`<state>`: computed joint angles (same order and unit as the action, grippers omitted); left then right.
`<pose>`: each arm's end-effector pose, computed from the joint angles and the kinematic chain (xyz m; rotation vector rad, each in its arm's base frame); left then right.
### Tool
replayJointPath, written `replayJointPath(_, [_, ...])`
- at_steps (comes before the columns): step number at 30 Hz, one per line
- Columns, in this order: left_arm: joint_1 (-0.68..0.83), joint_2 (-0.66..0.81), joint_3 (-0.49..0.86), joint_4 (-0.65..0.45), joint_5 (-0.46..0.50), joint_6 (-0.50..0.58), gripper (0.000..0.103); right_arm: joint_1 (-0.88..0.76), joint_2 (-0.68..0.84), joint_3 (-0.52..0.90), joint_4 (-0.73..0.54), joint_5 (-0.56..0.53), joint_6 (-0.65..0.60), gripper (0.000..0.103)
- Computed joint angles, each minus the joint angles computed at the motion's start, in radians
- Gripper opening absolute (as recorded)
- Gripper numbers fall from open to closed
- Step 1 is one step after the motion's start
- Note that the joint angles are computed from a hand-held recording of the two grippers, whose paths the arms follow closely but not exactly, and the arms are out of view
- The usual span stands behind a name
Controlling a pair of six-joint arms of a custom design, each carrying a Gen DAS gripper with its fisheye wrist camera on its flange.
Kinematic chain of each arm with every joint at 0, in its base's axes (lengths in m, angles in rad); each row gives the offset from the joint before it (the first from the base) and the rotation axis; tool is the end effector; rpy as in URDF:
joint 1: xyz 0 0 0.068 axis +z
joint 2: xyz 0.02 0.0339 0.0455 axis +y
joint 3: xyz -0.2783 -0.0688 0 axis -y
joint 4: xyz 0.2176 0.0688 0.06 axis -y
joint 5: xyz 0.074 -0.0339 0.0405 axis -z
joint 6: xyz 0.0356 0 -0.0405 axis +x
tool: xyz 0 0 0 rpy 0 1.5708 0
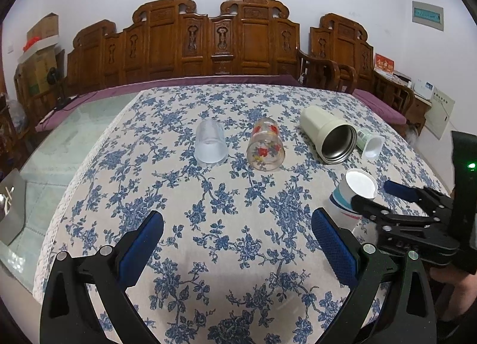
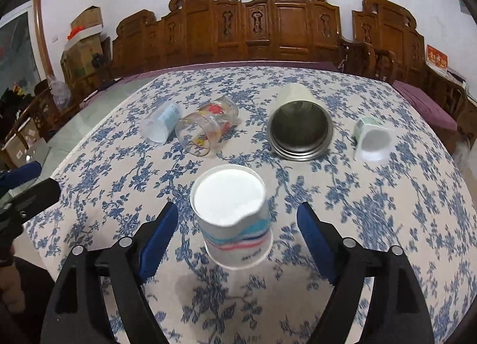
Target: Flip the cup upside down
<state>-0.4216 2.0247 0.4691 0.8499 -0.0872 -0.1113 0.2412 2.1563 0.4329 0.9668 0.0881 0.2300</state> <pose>0.2646 -0.1153 0.0760 0.3069 2.2590 -0.1812 0.2723 0.0637 0.0461 0.0312 2.3274 0.1345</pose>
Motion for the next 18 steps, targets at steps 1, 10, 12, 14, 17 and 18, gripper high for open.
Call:
replayJointPath(1, [-0.005, -0.002, -0.001, -0.004, -0.006, -0.002, 0.095, -0.005, -0.008, -0.013, 0.008, -0.002, 0.000, 0.089])
replayJointPath(10, [-0.048, -0.021, -0.008, -0.072, -0.057, -0.055, 0.095, -0.039, -0.078, -0.159, 0.100, -0.014, 0.007, 0.098])
replayJointPath(12, [-0.058, -0.021, -0.013, -0.084, -0.070, -0.066, 0.095, -0.045, -0.088, -0.190, 0.124, -0.017, 0.006, 0.100])
replayJointPath(14, [-0.065, -0.023, -0.021, -0.085, -0.074, -0.071, 0.095, -0.056, -0.101, -0.213, 0.138, -0.025, 0.004, 0.100])
replayJointPath(17, [-0.078, -0.035, -0.048, -0.074, -0.081, -0.085, 0.095, -0.070, -0.119, -0.247, 0.155, -0.035, 0.004, 0.100])
replayJointPath(18, [-0.084, -0.040, -0.051, -0.078, -0.086, -0.090, 0.095, -0.071, -0.128, -0.261, 0.160, -0.032, 0.005, 0.100])
